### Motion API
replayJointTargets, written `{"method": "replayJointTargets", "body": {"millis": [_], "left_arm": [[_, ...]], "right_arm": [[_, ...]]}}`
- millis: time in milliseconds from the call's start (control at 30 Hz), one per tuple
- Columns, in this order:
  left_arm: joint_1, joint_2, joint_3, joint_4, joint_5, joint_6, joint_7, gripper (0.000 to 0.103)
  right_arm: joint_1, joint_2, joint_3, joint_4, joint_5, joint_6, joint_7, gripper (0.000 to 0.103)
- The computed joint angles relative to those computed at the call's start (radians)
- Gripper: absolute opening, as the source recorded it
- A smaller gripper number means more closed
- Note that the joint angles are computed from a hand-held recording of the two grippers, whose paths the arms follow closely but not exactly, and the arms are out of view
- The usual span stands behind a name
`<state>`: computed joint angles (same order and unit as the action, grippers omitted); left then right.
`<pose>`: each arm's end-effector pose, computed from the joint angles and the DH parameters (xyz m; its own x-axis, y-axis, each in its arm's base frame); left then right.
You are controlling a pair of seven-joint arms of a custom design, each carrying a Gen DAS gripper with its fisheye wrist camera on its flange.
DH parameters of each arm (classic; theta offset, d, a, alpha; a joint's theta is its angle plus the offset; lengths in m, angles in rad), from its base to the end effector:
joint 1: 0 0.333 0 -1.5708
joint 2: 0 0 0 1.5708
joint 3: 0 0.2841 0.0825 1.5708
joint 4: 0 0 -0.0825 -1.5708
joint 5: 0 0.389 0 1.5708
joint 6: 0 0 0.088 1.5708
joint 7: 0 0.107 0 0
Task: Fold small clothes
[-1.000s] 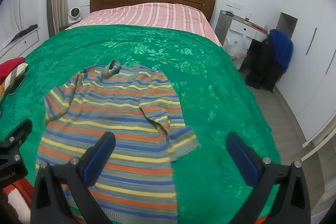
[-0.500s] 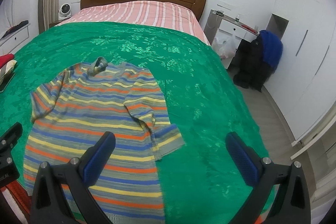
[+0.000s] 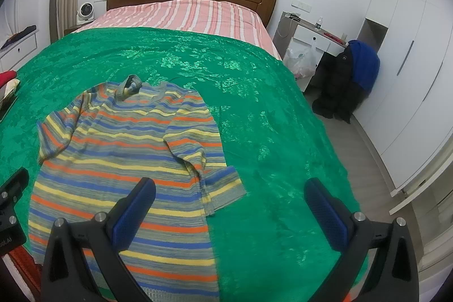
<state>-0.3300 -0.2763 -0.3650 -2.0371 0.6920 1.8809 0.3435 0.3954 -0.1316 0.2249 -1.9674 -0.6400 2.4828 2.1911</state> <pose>0.4101 -0.2989 0.5525 0.4152 -0.8826 -0.2207 -0.7293 -0.1779 -0.6607 0.4646 0.3420 0.5680 0.2795 -0.9311 0.2344 -0.6134 -0.3610 -0.7024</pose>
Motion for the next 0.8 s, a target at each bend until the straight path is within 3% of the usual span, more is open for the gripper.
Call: {"method": "replayJointTargets", "body": {"millis": [800], "left_arm": [[0.004,-0.006,0.01,-0.024,-0.027,0.016,0.006,0.103]], "right_arm": [[0.013,0.014,-0.004,0.01,0.006,-0.02,-0.007,0.103]]}}
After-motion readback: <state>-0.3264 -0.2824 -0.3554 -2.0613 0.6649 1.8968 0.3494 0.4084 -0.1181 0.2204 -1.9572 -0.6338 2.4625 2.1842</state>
